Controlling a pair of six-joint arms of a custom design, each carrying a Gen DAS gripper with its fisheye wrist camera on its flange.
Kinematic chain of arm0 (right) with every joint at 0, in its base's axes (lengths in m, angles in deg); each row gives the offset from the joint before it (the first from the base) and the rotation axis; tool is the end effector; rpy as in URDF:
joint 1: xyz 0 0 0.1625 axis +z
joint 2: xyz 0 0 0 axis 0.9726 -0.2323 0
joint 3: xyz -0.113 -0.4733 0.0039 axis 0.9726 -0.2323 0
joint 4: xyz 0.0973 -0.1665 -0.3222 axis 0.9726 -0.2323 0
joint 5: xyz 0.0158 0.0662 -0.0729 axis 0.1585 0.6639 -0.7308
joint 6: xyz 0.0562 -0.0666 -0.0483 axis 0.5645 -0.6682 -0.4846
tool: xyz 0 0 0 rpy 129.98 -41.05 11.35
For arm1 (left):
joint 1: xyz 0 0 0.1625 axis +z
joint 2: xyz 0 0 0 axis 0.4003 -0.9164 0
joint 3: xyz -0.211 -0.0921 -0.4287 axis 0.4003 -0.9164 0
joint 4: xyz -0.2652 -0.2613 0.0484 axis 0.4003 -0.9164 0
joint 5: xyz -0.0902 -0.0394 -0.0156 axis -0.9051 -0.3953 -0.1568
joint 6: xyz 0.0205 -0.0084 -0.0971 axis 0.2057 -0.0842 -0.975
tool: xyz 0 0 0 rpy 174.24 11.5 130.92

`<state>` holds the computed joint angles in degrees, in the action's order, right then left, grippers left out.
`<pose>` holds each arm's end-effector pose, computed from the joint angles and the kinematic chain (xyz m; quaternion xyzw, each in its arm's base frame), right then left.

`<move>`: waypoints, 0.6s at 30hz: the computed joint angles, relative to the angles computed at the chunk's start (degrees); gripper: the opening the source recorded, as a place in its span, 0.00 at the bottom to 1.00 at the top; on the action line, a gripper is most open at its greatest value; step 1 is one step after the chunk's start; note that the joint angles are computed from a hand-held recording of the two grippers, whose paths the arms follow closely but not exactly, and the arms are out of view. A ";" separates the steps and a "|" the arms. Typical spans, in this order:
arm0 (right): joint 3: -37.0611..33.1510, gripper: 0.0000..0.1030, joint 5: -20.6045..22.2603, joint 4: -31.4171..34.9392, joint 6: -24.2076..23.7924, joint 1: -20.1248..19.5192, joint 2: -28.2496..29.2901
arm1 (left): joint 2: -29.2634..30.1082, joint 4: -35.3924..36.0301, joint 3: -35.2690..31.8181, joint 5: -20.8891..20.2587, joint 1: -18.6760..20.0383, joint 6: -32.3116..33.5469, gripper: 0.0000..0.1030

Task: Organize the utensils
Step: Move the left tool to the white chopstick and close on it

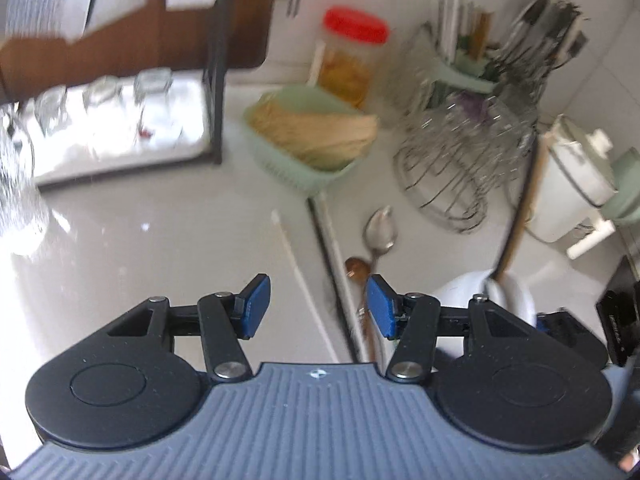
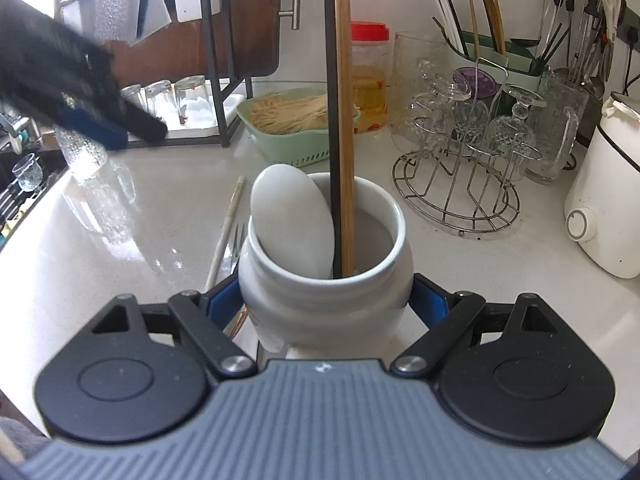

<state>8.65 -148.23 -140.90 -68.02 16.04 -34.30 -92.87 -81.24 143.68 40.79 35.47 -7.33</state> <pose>0.1473 -0.7957 0.1839 0.4126 -0.8579 0.2135 0.2195 -0.2264 -0.7853 0.1518 -0.0397 0.8932 -0.3457 0.2847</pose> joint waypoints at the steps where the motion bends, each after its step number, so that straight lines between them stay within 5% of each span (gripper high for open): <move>1: 0.05 0.88 -0.07 -0.14 0.01 0.02 0.01 | 0.26 0.29 -0.27 -0.46 0.49 -0.61 0.58; 8: 0.09 0.88 -0.99 -0.89 0.44 0.36 0.24 | 2.41 3.43 -4.23 -3.63 3.57 -3.67 0.58; 18: 0.41 0.88 -3.73 -3.25 3.75 1.17 0.92 | 9.19 14.58 -19.21 -2.66 6.00 2.47 0.54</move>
<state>9.05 -151.95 -144.15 -64.28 17.21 -33.38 -83.69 -66.66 124.46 38.13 41.47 -4.86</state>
